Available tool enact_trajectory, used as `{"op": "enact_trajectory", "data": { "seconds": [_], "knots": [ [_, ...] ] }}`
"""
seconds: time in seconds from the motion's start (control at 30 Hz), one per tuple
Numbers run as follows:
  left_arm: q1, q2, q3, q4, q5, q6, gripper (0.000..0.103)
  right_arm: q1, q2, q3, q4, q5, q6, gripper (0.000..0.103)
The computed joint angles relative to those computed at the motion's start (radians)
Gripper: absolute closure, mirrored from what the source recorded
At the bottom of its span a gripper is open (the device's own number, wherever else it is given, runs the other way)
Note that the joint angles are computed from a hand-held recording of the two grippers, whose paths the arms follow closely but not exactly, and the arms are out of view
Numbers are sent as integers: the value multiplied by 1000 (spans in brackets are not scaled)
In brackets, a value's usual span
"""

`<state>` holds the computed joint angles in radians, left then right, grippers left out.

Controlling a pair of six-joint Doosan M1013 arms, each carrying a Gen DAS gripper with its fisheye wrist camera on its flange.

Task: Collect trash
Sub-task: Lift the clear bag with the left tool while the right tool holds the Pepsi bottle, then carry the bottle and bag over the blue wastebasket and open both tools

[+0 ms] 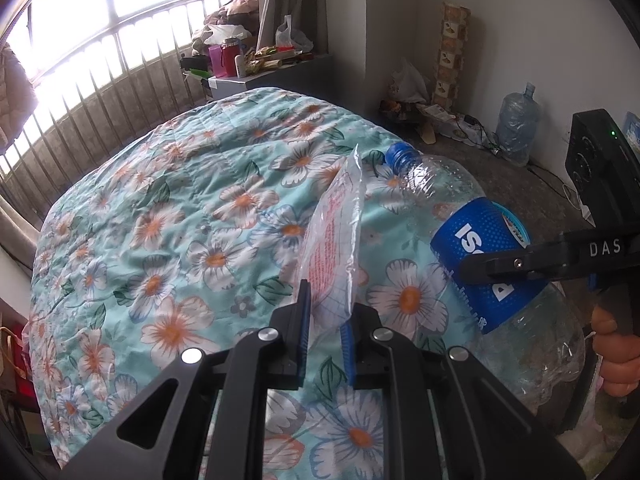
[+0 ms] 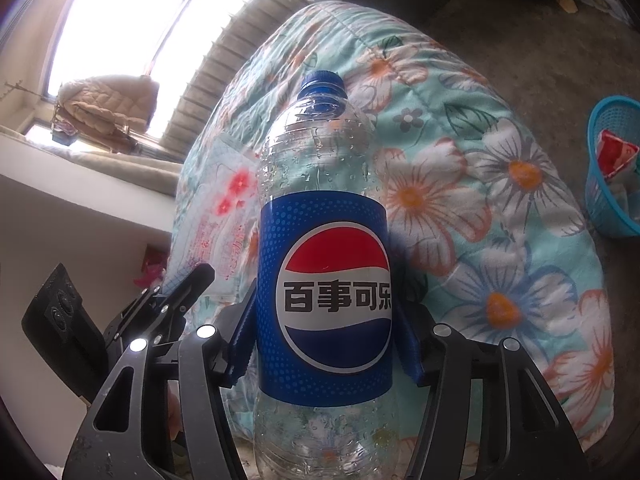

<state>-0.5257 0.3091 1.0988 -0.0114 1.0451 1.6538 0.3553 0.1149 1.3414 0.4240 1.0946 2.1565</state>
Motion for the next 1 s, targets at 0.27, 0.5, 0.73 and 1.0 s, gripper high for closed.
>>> {"op": "enact_trajectory", "data": {
  "seconds": [0.27, 0.5, 0.73, 1.0],
  "knots": [
    [9, -25, 16, -14, -58, -5, 94, -24, -32, 31, 36, -39, -17, 48],
    [6, -13, -36, -114, -61, 78, 95, -65, -98, 102, 99, -118, -29, 48],
    [-18, 66, -195, -314, 29, 205, 95, -116, -215, 188, -14, -202, 88, 48],
    [-67, 299, -541, -492, 333, 119, 95, -255, -377, 352, -171, -222, 385, 48]
  ]
}}
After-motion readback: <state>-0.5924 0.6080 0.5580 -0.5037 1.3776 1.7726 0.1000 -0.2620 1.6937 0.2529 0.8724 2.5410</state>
